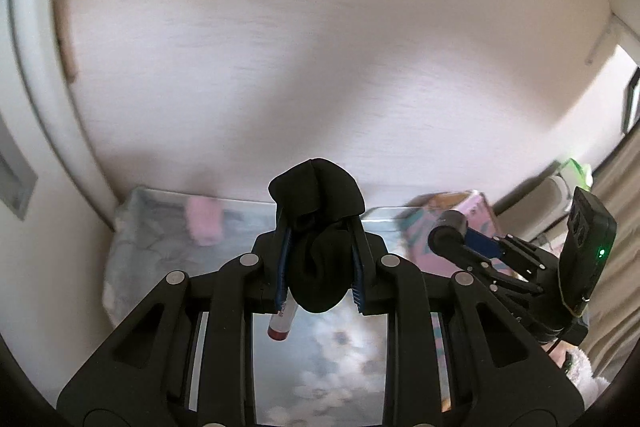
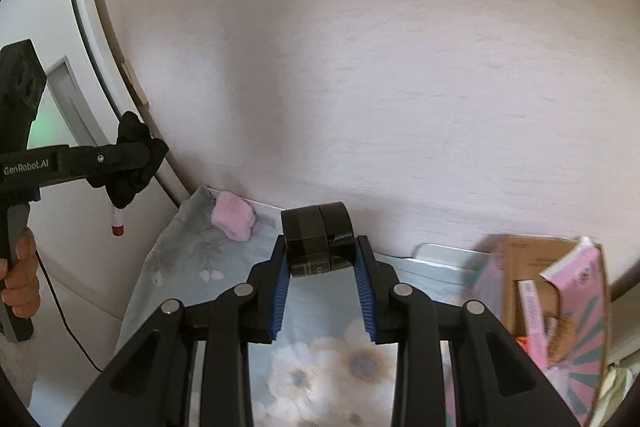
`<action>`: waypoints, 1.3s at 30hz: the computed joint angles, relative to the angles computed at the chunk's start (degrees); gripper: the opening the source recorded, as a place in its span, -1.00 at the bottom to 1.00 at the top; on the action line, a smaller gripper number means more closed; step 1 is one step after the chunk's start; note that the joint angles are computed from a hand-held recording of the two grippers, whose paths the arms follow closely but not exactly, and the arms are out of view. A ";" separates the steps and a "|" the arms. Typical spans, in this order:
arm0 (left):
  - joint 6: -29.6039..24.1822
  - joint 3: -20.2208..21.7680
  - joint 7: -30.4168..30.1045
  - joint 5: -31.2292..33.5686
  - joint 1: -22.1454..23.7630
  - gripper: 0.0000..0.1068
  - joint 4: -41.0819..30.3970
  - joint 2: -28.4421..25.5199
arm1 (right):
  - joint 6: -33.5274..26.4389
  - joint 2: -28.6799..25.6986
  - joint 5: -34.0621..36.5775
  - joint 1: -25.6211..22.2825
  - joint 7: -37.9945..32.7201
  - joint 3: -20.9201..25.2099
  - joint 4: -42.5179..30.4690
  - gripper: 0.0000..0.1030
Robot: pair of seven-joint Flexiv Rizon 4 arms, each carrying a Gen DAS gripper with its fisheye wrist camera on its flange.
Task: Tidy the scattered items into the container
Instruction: 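Carry black scrunchie with left tool into box while right tool drops jar there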
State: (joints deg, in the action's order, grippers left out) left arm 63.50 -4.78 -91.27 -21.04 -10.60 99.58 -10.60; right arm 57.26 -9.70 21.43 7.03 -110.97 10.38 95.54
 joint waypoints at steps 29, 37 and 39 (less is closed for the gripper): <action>-16.69 -3.42 -8.96 10.40 -22.01 -0.60 -48.10 -35.79 | -6.48 5.58 3.01 -13.85 -8.41 -9.22 8.16 -0.44; -10.87 -4.00 -12.60 7.69 -21.22 0.92 -44.56 -33.91 | -9.44 6.24 9.63 -15.32 -16.67 -9.53 6.54 0.33; -7.97 -3.71 -13.96 7.67 -20.59 0.92 -42.16 -32.26 | -6.89 7.59 12.14 -15.30 -20.96 -9.34 7.58 0.40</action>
State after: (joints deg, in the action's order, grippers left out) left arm 55.53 -8.50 -105.23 -13.37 -31.19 57.43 -42.86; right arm 50.37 -2.10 33.56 -8.27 -131.93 1.05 103.12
